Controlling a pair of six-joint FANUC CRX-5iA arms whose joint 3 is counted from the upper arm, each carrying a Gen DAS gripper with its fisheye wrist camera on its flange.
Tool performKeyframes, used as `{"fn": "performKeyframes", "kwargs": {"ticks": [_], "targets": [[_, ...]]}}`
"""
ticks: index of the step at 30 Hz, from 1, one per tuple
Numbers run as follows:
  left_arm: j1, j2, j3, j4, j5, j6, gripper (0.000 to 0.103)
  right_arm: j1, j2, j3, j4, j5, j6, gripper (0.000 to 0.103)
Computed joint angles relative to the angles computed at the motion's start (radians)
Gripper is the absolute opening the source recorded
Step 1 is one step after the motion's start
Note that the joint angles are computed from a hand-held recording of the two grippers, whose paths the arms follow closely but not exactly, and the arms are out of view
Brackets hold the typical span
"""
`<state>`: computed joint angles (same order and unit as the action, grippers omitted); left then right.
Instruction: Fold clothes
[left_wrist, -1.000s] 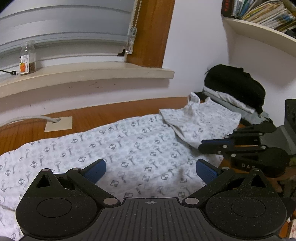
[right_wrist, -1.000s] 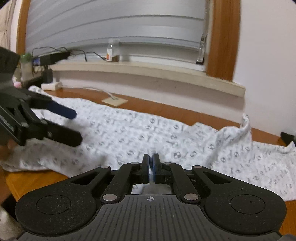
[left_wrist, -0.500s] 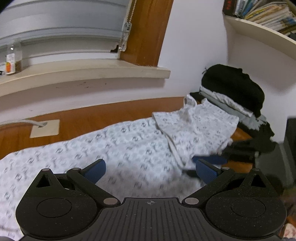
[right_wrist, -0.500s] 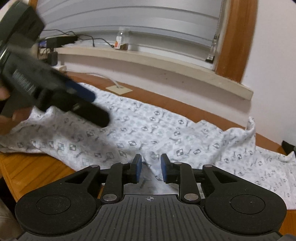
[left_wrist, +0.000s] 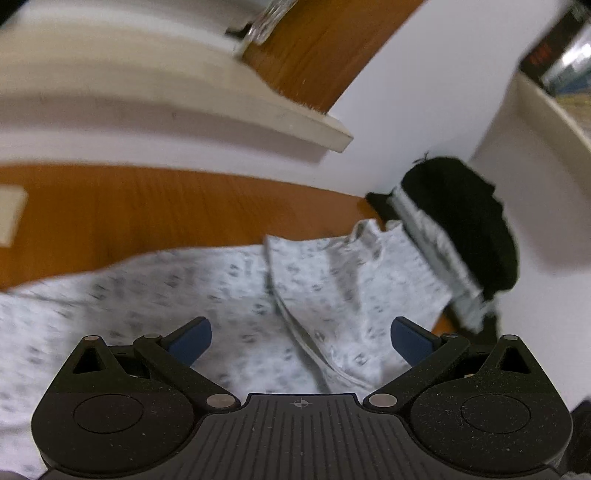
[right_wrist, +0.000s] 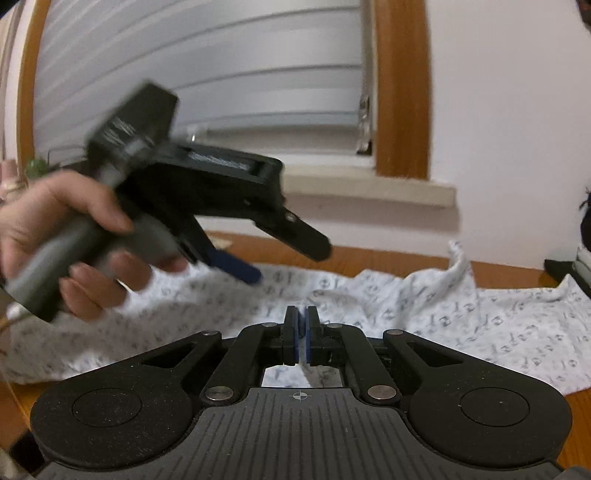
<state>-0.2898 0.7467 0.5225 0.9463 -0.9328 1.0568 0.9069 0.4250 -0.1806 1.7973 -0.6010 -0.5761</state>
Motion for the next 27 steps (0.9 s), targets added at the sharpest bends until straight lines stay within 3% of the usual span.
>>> {"fn": "performKeyframes", "kwargs": {"ticks": [8,10,16,17,18,19,21,22,25,27], "targets": [[-0.022,0.101,0.046,0.208,-0.037,0.045,0.093,-0.011,-0.036,-0.054,0.125,-0.033,-0.13,0.004],[-0.029,0.123,0.068,0.224,-0.03,0.061,0.076,-0.012,-0.04,-0.062,0.14,-0.036,-0.145,0.004],[-0.034,0.186,0.186,0.108,0.005,0.169,0.065,-0.014,-0.042,-0.069,0.155,-0.037,-0.158,0.004],[-0.035,0.196,0.204,0.095,0.002,0.175,0.06,-0.016,-0.04,-0.067,0.158,-0.037,-0.158,0.004],[-0.035,0.207,0.224,0.081,-0.003,0.18,0.047,-0.017,-0.038,-0.066,0.164,-0.039,-0.163,0.004],[-0.037,0.217,0.252,0.056,-0.013,0.168,0.026,-0.018,-0.036,-0.065,0.171,-0.043,-0.171,0.004],[-0.04,0.206,0.232,0.061,0.004,0.116,0.021,-0.03,-0.033,-0.064,0.208,-0.033,-0.198,0.004],[-0.042,0.198,0.21,0.086,0.014,0.087,0.003,-0.035,-0.032,-0.064,0.225,-0.027,-0.21,0.004],[-0.04,0.144,0.138,0.106,0.049,0.008,0.004,-0.032,-0.026,-0.055,0.239,-0.023,-0.202,0.004],[-0.031,0.054,0.015,0.154,0.097,-0.098,0.004,-0.039,-0.022,-0.039,0.282,-0.001,-0.228,0.004]]}}
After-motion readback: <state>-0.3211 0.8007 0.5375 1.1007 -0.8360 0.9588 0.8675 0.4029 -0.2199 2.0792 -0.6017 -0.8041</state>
